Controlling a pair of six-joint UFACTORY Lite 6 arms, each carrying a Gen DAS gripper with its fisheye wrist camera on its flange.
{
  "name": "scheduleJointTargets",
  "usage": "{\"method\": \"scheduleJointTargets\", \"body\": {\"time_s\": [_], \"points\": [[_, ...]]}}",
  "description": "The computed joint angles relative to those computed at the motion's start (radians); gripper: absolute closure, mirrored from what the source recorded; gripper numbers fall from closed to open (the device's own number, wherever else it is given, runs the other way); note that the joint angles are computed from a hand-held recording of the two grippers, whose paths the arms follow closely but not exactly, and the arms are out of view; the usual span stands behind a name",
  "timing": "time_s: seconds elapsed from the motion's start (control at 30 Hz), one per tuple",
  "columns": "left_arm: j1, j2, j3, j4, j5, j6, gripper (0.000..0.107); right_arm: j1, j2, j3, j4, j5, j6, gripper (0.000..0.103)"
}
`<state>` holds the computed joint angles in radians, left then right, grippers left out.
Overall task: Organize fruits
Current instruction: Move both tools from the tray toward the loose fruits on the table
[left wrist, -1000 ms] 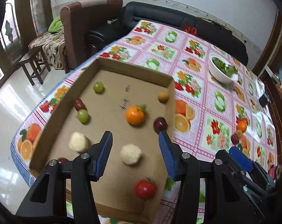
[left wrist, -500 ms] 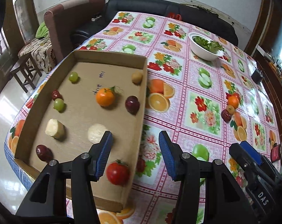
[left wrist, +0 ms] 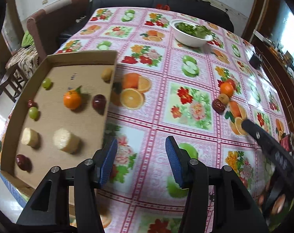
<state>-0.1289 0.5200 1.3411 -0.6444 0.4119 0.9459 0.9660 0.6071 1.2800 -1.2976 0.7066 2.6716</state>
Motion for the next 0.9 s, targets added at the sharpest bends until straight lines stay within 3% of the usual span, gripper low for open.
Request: {"method": "scheduleJointTargets", "body": {"time_s": [0.23, 0.37, 0.6, 0.73, 0.83, 0.9], "points": [[-0.054, 0.016, 0.008, -0.015, 0.02, 0.015, 0.057, -0.176, -0.053, -0.121, -0.185, -0.1, 0.183, 0.048], [-0.102, 0.035, 0.02, -0.059, 0.027, 0.058, 0.057, -0.266, -0.016, -0.076, -0.178, -0.116, 0.142, 0.052], [-0.216, 0.14, 0.129, 0.023, 0.042, -0.022, 0.057, -0.371, 0.094, 0.078, -0.075, -0.167, -0.053, 0.054], [-0.264, 0.208, 0.207, 0.038, 0.036, -0.043, 0.057, -0.41, 0.128, 0.093, -0.168, -0.249, -0.008, 0.055], [-0.282, 0.305, 0.34, 0.085, 0.085, -0.12, 0.057, -0.406, 0.103, 0.062, -0.197, -0.243, 0.014, 0.072], [-0.296, 0.368, 0.429, 0.117, 0.121, -0.165, 0.057, -0.402, 0.051, -0.007, -0.295, -0.251, 0.134, 0.072]]}}
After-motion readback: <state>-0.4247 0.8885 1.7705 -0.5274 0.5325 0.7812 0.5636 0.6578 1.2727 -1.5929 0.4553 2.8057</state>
